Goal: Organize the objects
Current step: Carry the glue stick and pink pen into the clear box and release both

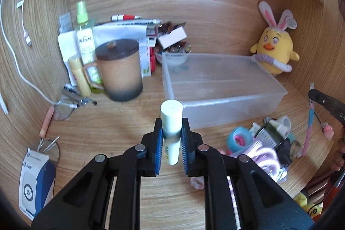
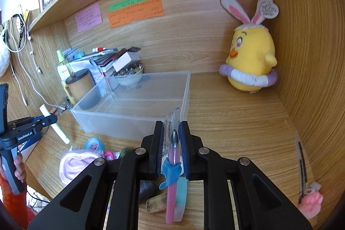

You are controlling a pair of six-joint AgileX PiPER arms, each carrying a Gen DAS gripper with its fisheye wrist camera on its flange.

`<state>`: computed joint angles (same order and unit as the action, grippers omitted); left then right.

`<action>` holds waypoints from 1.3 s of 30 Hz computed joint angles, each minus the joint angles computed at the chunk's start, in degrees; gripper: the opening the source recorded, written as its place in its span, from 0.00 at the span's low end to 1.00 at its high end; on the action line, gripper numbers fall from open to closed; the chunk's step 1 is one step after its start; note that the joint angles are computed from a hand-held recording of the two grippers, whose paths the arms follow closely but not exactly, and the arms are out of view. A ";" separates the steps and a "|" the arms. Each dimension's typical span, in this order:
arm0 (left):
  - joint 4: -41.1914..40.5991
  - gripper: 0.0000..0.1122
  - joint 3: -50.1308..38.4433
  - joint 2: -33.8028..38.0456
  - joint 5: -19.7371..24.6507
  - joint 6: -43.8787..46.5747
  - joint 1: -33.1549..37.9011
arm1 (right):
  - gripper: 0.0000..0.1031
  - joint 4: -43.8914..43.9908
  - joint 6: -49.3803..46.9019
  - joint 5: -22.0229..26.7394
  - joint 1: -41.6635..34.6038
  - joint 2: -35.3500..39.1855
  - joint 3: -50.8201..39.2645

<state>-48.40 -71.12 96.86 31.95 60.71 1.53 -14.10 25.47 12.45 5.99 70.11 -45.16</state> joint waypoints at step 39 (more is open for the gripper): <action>20.74 0.13 -31.71 18.70 7.75 -24.80 -9.60 | 0.13 -3.17 -12.72 9.74 3.69 29.70 -39.99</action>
<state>-27.67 -102.83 115.56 39.70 35.91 -8.07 -17.27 12.74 22.18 9.68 99.81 -85.14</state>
